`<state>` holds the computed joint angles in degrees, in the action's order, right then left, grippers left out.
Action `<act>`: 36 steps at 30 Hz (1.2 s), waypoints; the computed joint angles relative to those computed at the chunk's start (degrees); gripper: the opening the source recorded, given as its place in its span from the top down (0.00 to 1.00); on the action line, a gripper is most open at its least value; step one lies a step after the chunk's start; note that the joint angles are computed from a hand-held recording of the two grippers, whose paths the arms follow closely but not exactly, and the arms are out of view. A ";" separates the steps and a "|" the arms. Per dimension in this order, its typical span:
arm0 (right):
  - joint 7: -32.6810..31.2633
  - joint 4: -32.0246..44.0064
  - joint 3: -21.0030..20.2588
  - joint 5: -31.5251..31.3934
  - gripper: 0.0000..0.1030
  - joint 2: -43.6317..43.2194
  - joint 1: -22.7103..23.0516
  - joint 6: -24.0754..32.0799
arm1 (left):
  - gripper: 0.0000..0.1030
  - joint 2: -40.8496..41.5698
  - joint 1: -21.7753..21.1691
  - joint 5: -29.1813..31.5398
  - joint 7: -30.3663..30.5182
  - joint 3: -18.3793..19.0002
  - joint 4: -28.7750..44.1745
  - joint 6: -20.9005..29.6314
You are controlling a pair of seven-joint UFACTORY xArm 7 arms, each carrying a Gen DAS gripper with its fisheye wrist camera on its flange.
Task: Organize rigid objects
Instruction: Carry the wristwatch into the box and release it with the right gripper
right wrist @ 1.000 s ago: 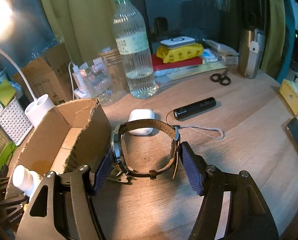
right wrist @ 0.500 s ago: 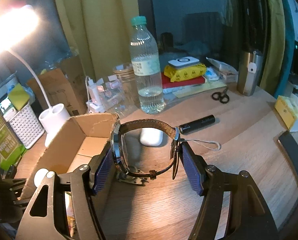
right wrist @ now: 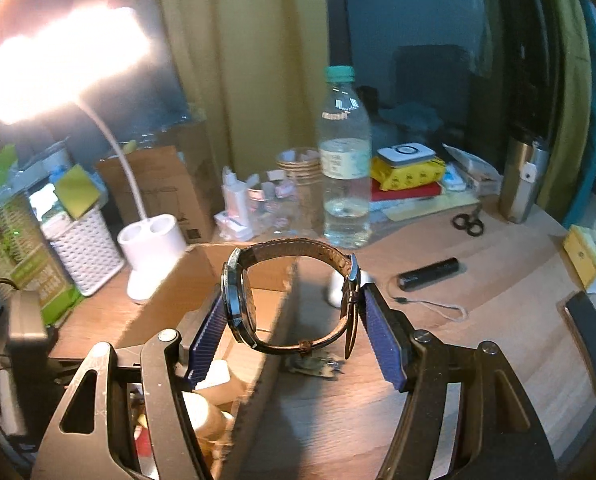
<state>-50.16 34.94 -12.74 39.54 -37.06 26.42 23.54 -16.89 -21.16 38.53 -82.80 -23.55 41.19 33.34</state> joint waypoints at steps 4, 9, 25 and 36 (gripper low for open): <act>-0.27 -0.38 0.95 0.04 0.33 -1.46 0.94 0.33 | 0.85 0.00 -0.04 0.01 -0.03 0.02 -0.01 0.00; -0.31 -1.09 1.61 -0.35 0.33 -2.93 2.20 0.58 | 0.85 0.00 -0.05 0.03 -0.06 0.02 -0.01 0.00; -0.12 -2.13 2.78 -1.67 0.33 -3.20 4.69 1.80 | 0.85 -0.03 -0.05 0.04 -0.02 0.05 -0.04 -0.02; -0.25 -2.05 3.66 -1.65 0.33 -0.62 4.23 2.64 | 0.85 0.04 -0.04 -0.03 -0.12 -0.05 0.11 0.03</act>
